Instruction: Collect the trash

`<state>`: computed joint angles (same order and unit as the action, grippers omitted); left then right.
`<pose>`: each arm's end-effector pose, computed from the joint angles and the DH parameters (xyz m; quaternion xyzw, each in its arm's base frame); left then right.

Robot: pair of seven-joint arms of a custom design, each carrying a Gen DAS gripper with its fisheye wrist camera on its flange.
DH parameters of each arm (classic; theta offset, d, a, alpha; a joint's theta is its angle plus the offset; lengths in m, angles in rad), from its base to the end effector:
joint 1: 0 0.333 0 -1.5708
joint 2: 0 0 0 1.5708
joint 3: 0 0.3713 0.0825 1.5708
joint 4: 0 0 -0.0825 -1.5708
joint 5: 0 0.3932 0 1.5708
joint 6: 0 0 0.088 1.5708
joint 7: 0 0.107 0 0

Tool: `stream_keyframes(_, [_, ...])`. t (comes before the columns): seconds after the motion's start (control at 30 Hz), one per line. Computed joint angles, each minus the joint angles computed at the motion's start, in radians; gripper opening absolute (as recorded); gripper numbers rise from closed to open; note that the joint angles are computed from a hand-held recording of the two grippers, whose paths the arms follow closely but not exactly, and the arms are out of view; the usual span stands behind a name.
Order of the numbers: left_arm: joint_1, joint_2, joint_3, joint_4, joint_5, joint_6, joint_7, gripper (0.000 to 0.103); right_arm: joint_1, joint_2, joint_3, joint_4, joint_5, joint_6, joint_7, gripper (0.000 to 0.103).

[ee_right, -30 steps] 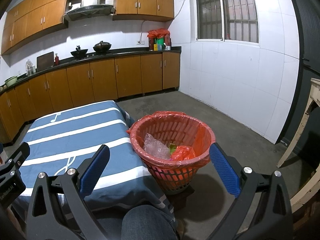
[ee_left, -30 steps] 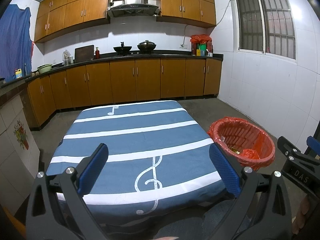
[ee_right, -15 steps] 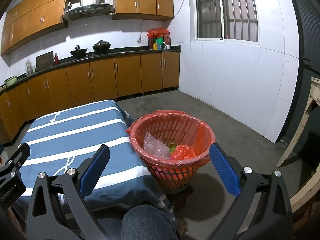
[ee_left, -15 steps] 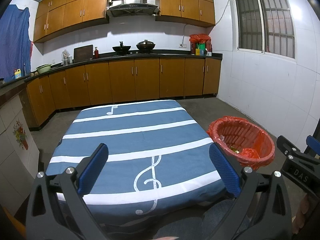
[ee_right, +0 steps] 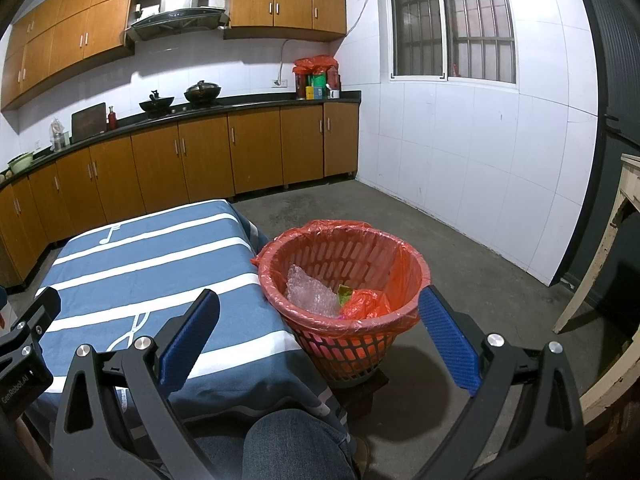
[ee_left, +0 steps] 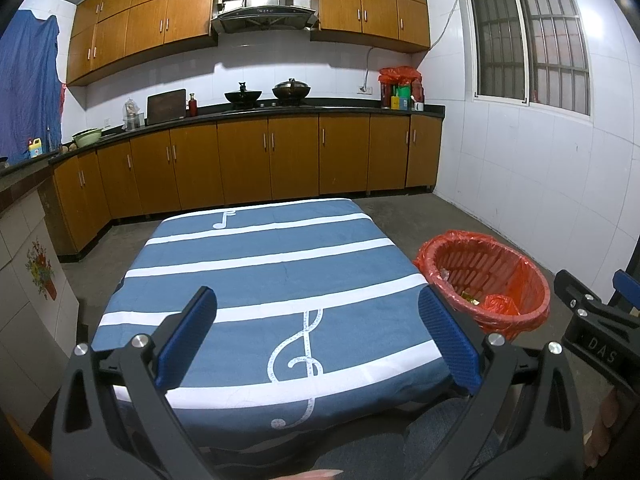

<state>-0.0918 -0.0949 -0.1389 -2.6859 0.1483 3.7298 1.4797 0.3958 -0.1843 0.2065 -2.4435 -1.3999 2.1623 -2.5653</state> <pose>0.4390 -0.1246 0.4522 -0.4928 0.6848 -0.4330 0.3173 0.4062 0.2345 0.4371 -0.3934 0.7497 -0.4667 0.2559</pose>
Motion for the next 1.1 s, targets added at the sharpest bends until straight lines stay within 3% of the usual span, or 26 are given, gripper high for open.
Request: stream_keyframes(1.1, [0.011,0.023,0.01,0.0,0.039,0.018,-0.022,0.099,0.0,0.004,-0.003,-0.004,-0.011,0.004,0.011,0.099])
